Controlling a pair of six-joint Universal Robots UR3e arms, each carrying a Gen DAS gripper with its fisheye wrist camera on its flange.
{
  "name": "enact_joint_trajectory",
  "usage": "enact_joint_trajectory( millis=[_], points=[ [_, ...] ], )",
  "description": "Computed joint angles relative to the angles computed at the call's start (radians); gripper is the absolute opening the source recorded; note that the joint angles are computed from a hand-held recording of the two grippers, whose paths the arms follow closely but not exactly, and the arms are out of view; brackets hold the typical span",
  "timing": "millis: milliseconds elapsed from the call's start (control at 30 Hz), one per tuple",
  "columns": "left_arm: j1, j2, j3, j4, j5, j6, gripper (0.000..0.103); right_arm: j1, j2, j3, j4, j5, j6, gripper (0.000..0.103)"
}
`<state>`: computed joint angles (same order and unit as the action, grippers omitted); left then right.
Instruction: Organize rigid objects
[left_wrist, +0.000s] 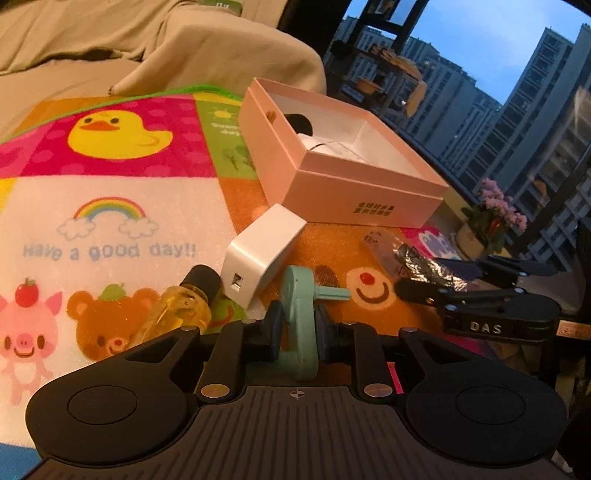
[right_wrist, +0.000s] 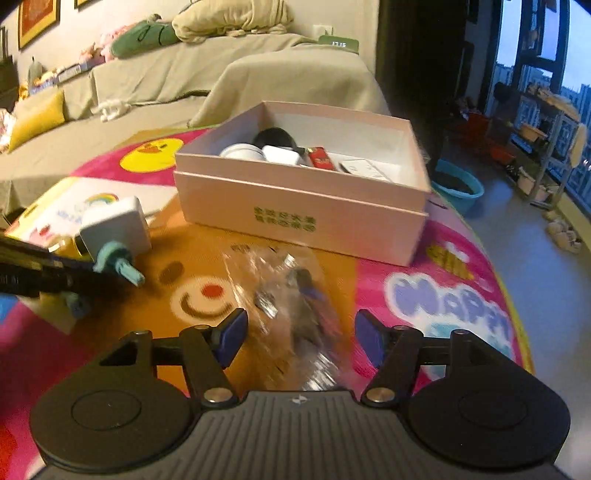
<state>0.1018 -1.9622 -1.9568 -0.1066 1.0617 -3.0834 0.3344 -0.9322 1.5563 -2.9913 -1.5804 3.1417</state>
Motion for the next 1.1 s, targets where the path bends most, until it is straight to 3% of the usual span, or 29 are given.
enact_joint_trajectory(
  millis=[67, 133, 300, 633, 867, 967, 1100],
  points=[
    [-0.013, 0.001, 0.006, -0.003, 0.022, -0.008, 0.022, 0.008, 0.026, -0.034, 0.002, 0.005, 0.005, 0.063],
    [-0.022, 0.006, 0.01, -0.013, 0.036, -0.013, 0.022, 0.014, 0.031, -0.045, 0.004, 0.016, -0.012, 0.047],
    [-0.05, 0.03, -0.006, -0.021, 0.076, 0.04, 0.019, 0.017, -0.013, -0.013, 0.024, 0.037, -0.037, 0.02],
    [-0.07, 0.126, -0.101, -0.056, 0.051, 0.135, 0.015, -0.041, -0.221, 0.23, -0.062, 0.117, -0.004, 0.018],
    [-0.014, 0.238, -0.181, 0.013, -0.013, 0.113, 0.013, -0.046, -0.294, 0.303, -0.107, 0.136, 0.0, 0.018],
    [0.0, 0.279, -0.192, 0.029, -0.037, 0.118, 0.012, -0.056, -0.319, 0.319, -0.131, 0.151, 0.013, 0.008],
    [0.0, 0.31, -0.179, 0.046, -0.062, 0.118, 0.012, -0.064, -0.349, 0.34, -0.168, 0.156, 0.011, 0.008]
  ],
)
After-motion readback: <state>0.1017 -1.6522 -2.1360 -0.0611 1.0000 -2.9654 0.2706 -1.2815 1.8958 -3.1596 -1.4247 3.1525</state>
